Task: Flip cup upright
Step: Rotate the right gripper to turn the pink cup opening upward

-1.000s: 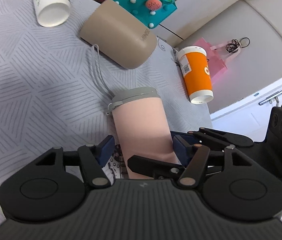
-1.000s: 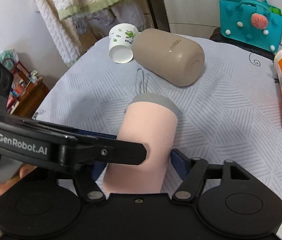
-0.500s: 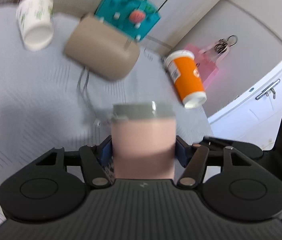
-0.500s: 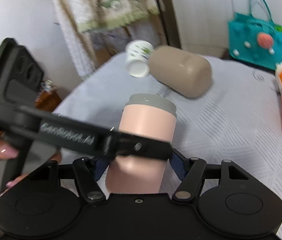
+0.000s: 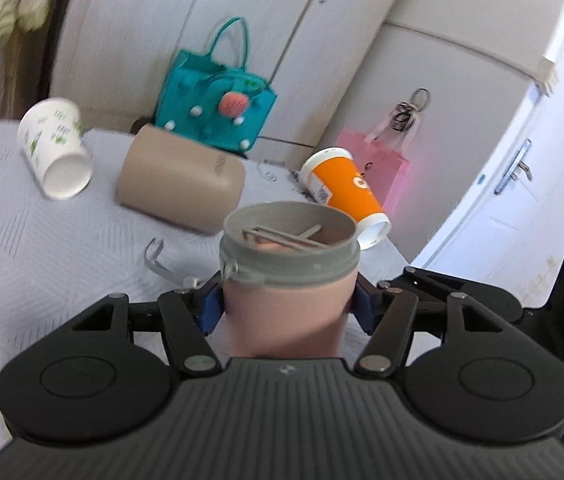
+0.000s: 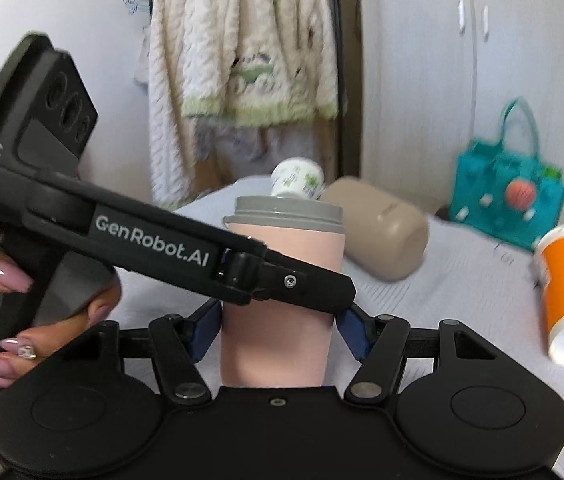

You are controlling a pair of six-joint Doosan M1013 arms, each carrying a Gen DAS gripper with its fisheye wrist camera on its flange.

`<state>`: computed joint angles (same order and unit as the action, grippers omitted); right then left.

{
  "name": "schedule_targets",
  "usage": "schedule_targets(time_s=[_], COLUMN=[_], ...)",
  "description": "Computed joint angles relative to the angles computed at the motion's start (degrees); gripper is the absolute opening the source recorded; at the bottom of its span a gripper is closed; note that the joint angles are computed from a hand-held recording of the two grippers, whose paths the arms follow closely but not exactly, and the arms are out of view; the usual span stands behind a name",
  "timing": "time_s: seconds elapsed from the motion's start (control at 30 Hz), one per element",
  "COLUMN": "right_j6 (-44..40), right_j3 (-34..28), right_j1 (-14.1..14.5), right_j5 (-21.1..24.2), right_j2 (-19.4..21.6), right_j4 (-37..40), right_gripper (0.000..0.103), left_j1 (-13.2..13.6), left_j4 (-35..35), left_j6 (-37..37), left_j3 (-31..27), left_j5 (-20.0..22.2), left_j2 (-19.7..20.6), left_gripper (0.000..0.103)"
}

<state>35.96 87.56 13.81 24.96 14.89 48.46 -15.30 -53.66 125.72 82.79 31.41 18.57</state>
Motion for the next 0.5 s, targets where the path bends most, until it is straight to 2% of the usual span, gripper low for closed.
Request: schedule_targets(time_s=[0.1,0.13,0.2,0.37,0.5], right_j6=[-10.71,-15.19,-18.25,-13.29,-8.01], right_j3=[2.72,3.23,3.69,4.23,5.02], right_j1=[0.77,0.73,0.51,1.0,1.25], right_j5=[-6.75,-7.5,-7.68,-10.28,-12.27], right_j2=[-0.3,-0.26,-0.24,-0.14,-0.51], right_j4=[11.06,15.79,19.35,14.73,7.93], right_gripper=[0.068,0.068,0.068,0.068,0.068], left_j1=[-0.54,-0.67,-0.74,-1.67,-2.15], left_j4=[-0.98,-0.82,0.6,0.47,-2.53], left_j6=[5.18,5.68,5.04,8.74,13.76], left_j3=[0.91,0.99,0.62,1.22,1.67], left_j5=[-2.85,-3.23,-3.01,-5.14,-4.06], left_j2=[-0.44,-0.5,-0.26,-0.13,-0.26], left_gripper=[0.061,0.061,0.061,0.062,0.062])
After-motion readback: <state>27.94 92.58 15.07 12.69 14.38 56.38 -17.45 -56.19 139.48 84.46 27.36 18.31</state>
